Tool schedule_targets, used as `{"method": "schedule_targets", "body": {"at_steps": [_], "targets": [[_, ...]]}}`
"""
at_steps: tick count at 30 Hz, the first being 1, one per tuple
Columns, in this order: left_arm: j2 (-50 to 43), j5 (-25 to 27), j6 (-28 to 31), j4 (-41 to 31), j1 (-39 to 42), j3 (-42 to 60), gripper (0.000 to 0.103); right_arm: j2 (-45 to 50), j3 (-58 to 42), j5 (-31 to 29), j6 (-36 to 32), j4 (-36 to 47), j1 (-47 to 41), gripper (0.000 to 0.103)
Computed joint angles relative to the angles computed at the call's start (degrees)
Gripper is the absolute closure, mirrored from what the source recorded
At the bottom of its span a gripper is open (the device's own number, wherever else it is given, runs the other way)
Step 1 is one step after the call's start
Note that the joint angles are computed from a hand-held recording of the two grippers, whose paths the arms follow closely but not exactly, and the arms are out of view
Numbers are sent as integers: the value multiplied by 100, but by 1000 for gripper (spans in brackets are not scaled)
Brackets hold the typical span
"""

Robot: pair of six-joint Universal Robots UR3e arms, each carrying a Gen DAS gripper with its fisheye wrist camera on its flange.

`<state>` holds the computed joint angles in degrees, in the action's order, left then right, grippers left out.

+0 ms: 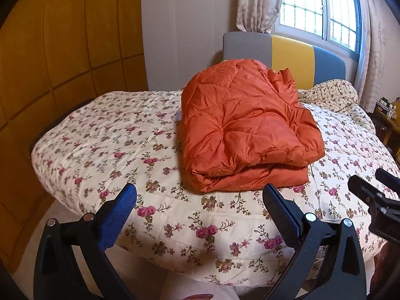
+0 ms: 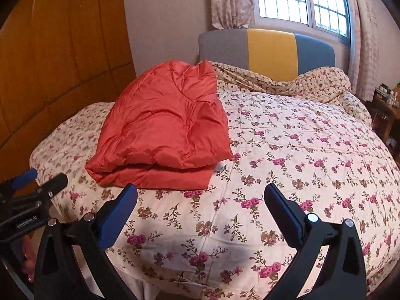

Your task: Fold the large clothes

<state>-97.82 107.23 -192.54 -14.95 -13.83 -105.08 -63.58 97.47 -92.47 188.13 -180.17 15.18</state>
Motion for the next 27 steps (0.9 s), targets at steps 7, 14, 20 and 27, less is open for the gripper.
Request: {"method": "schedule_targets", "body": {"at_steps": [7, 14, 20, 27], "targets": [[-9, 86, 17, 70, -130, 3, 3, -65, 48, -20, -31, -89, 21, 2], [-21, -6, -46, 39, -86, -22, 3, -54, 40, -2, -34, -74, 26, 2], [-60, -16, -56, 41, -92, -27, 3, -78, 81, 34, 20, -68, 0, 2], [-65, -37, -67, 25, -108, -43, 3, -63, 72, 32, -30, -76, 22, 2]]}}
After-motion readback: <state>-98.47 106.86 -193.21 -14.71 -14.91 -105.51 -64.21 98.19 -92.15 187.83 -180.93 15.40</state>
